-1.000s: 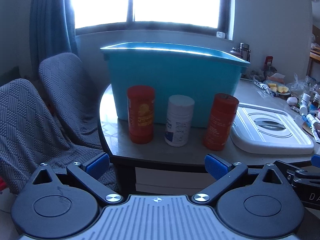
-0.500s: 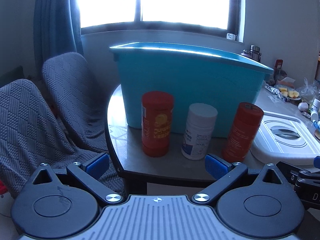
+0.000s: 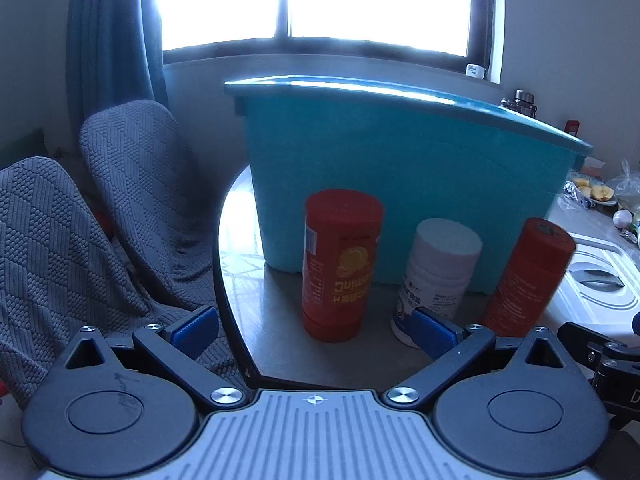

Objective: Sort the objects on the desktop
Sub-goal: 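Grasp the red chips can with the left gripper while the right grasps the other red can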

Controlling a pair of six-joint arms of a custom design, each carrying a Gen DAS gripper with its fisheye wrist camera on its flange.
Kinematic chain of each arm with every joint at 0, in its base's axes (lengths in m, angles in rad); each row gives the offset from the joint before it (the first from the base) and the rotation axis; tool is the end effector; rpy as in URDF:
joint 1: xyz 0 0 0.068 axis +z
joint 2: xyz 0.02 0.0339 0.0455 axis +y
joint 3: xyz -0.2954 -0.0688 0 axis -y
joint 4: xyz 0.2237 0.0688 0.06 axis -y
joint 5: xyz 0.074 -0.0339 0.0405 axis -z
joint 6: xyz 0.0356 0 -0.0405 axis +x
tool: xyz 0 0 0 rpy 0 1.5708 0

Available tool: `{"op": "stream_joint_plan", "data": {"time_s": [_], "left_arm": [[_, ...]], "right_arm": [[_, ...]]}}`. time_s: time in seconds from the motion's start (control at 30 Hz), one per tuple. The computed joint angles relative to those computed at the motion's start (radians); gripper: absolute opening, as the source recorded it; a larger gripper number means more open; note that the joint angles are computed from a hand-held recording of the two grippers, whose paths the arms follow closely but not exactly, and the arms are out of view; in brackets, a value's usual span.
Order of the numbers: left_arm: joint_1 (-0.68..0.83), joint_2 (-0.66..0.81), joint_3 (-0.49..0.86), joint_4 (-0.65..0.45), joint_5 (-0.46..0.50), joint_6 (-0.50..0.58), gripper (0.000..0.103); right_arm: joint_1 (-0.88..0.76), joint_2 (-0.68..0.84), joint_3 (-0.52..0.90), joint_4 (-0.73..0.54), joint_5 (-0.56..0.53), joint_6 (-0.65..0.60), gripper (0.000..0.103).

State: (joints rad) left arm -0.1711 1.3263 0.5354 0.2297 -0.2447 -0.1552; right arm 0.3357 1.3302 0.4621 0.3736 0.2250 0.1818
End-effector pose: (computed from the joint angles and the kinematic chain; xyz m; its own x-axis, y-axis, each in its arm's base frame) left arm 0.2383 -0.0324 0.2255 -0.5124 -0.0637 -0.8564 -0.1175 0.9931 -0.0035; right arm 0.2251 0.0701 0.2169 -0.4653 0.0243 -0.8848 -0.0525 0.9971 0.0550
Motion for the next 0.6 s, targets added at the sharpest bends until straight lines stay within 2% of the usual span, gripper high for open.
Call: {"op": "stream_joint_plan", "data": {"time_s": [0.6], "left_arm": [[0.083,0.188,0.109,0.075,0.059,0.040,0.102]], "right_arm": [[0.004,0.205,0.115,0.080,-0.007,-0.031,0.103]]}}
